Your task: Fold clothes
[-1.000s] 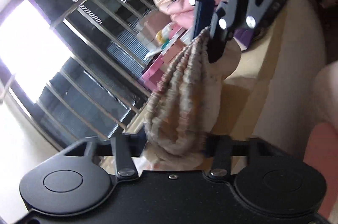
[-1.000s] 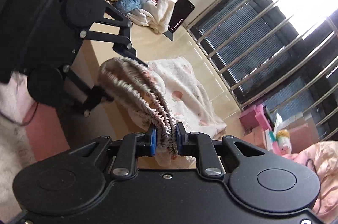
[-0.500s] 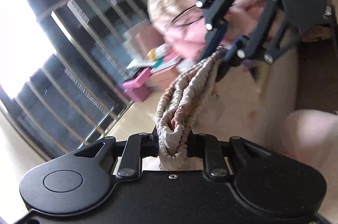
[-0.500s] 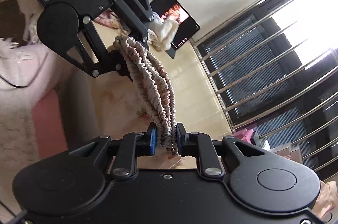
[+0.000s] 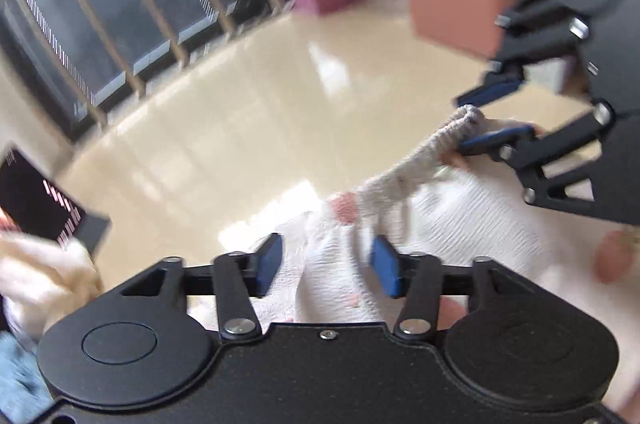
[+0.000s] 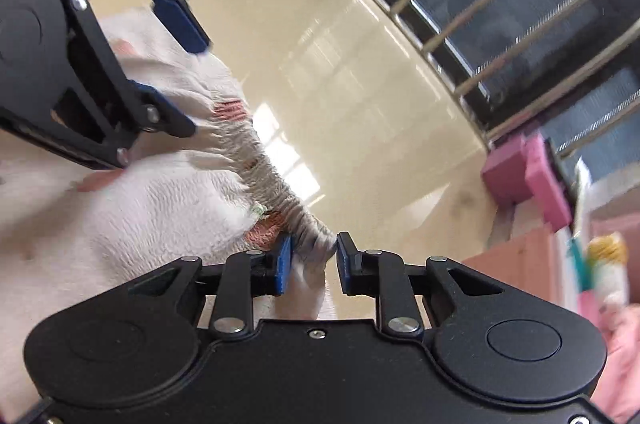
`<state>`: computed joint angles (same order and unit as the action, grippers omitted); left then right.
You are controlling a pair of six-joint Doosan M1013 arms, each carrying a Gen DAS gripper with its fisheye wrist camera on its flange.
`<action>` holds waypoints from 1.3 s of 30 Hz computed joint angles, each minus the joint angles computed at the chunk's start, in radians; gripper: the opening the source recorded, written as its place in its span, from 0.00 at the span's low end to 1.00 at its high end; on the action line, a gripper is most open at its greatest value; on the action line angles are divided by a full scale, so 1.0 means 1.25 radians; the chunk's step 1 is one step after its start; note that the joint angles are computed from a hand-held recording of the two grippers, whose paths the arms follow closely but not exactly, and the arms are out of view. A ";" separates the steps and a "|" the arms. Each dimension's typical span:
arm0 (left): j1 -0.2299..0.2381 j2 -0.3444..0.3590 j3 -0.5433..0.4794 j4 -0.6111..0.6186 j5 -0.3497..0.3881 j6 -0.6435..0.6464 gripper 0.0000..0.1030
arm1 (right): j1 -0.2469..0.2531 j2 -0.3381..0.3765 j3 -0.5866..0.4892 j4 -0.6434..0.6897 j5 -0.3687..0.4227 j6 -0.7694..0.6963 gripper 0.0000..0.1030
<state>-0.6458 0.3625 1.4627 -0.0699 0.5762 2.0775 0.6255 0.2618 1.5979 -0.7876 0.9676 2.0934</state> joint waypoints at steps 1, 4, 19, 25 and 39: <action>0.008 0.009 -0.007 -0.033 0.015 0.016 0.56 | -0.004 0.000 0.012 -0.001 -0.015 0.024 0.26; 0.033 0.018 -0.007 -0.120 0.031 0.067 0.62 | 0.003 -0.010 0.058 -0.081 -0.054 0.131 0.27; 0.107 -0.069 0.069 -0.410 -0.026 0.142 0.97 | 0.076 -0.094 0.156 -0.348 -0.044 0.524 0.91; 0.124 -0.167 0.195 -0.362 -0.110 0.144 1.00 | 0.158 -0.148 0.194 -0.378 -0.065 0.703 1.00; 0.175 -0.305 0.395 -0.518 -0.189 0.227 1.00 | 0.246 -0.094 0.186 -0.392 -0.129 0.967 1.00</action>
